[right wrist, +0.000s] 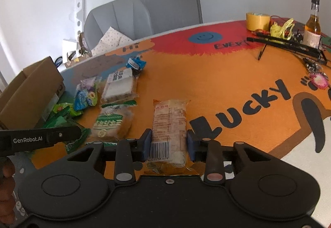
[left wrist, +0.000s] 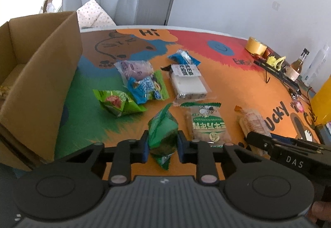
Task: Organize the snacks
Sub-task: 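Lift both held packets and carry them toward the cardboard box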
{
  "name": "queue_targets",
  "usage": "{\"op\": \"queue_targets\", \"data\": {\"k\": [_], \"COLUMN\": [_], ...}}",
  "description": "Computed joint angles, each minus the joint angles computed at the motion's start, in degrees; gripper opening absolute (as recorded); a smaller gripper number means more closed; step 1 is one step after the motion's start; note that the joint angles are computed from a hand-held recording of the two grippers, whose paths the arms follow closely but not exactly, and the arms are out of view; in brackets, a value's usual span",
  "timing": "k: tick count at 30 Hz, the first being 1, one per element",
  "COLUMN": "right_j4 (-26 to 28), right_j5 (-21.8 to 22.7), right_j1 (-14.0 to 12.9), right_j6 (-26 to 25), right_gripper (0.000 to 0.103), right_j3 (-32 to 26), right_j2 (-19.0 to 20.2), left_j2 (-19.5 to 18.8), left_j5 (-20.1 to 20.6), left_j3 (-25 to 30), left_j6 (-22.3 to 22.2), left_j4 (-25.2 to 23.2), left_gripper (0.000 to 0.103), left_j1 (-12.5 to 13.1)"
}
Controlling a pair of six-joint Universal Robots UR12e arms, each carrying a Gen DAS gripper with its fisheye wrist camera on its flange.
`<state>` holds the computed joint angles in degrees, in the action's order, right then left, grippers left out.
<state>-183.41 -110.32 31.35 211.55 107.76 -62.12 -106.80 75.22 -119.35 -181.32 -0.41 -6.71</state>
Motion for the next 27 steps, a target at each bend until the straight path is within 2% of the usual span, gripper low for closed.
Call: {"op": "queue_targets", "data": {"k": [15, 27], "right_j4": [-2.7, -3.7], "right_j5": [-2.7, -4.8], "right_j1": [2.4, 4.6], "right_j6": [-1.3, -4.3], "right_gripper": [0.034, 0.034], "right_j3": [-1.1, -3.4], "right_j2": [-1.1, -1.1], "left_j2": [4.0, 7.5], "left_j5": [-1.4, -2.8], "left_j3": [-2.8, -5.0], "left_j6": [0.0, -0.1], "left_j4": [4.3, 6.9], "left_gripper": [0.024, 0.024], "left_j1": [1.6, 4.3]}}
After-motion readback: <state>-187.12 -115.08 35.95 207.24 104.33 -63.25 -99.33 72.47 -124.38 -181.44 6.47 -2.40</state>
